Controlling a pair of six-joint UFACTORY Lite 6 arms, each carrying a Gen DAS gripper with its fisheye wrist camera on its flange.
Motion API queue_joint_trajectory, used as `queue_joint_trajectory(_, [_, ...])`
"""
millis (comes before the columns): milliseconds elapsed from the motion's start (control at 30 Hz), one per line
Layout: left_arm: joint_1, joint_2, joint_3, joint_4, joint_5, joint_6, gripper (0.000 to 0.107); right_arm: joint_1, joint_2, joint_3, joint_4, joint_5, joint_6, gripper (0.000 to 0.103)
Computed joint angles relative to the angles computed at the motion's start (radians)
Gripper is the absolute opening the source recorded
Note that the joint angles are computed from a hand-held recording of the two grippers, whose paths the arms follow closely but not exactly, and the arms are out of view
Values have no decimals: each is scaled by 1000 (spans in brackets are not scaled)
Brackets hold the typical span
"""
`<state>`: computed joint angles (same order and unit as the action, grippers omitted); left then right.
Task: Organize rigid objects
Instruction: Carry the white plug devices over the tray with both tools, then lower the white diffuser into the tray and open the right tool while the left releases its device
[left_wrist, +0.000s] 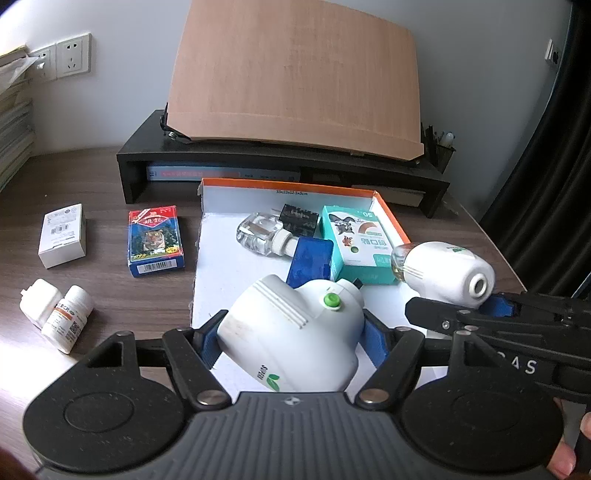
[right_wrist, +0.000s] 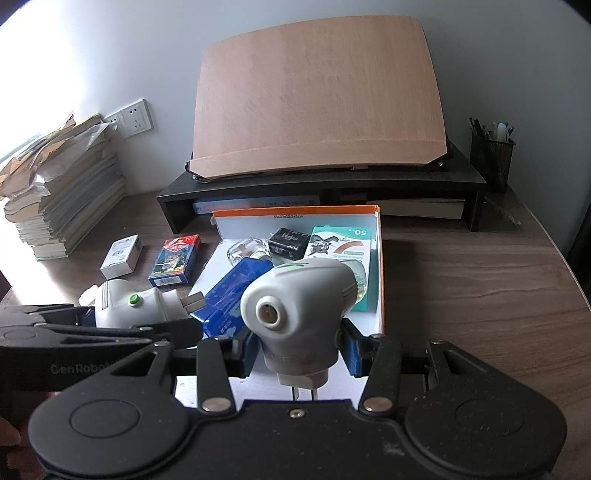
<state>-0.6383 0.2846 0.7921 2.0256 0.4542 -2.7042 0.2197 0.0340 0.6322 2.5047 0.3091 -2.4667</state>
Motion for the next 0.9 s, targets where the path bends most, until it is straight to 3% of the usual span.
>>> queue_joint_trajectory(900, [17, 29, 19, 43, -28, -22, 74, 9, 77, 61, 40, -19, -42, 57])
